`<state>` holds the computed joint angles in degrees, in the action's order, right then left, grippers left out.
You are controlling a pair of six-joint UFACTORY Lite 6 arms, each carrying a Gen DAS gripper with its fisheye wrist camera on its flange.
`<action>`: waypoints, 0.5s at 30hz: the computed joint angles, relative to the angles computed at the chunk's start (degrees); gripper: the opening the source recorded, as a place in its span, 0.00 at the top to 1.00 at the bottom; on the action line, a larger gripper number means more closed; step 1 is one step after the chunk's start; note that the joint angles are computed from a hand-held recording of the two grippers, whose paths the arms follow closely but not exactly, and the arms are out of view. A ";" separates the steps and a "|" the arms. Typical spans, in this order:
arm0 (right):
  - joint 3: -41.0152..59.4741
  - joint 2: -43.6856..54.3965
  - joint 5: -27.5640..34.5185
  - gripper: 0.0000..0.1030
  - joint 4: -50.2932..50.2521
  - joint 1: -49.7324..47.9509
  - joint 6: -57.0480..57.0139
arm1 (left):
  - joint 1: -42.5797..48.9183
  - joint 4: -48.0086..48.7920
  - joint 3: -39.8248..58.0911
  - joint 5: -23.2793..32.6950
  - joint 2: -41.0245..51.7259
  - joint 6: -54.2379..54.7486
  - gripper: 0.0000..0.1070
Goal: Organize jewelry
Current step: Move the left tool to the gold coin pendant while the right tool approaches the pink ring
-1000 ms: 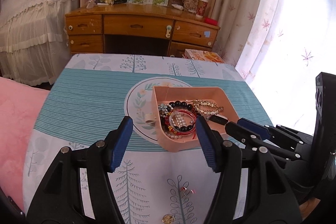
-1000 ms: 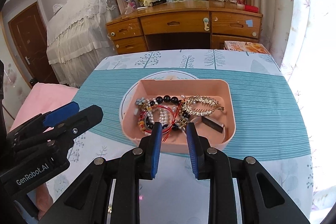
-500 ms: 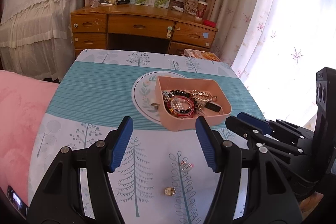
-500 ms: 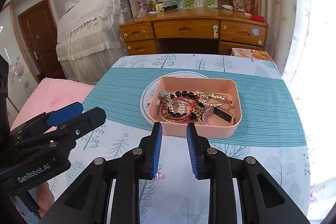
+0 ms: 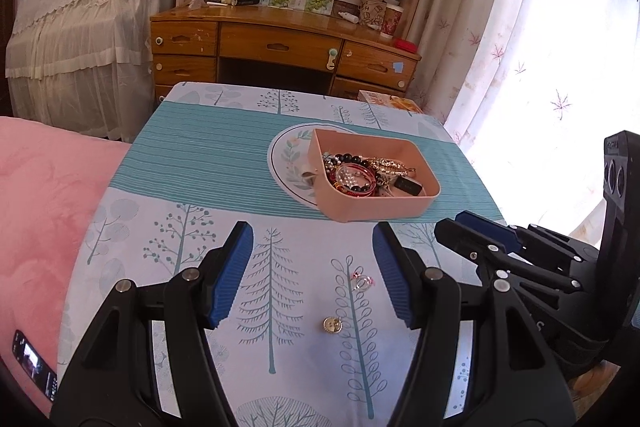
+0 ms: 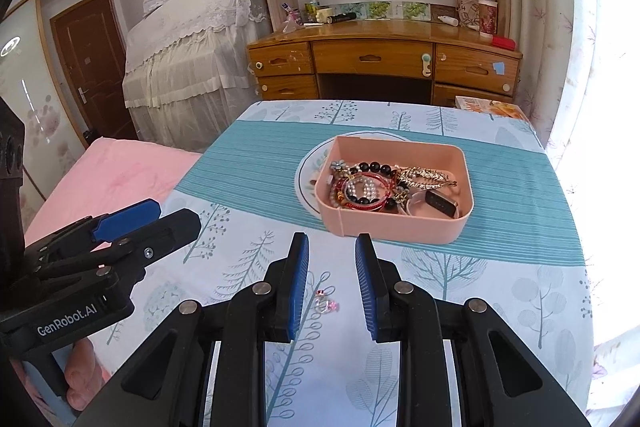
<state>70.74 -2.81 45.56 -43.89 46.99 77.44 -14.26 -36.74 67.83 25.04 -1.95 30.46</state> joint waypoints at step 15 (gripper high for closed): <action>-7.95 -2.64 -2.23 0.68 -0.80 2.64 2.71 | 2.15 -10.90 -14.18 -1.10 -0.71 17.61 0.44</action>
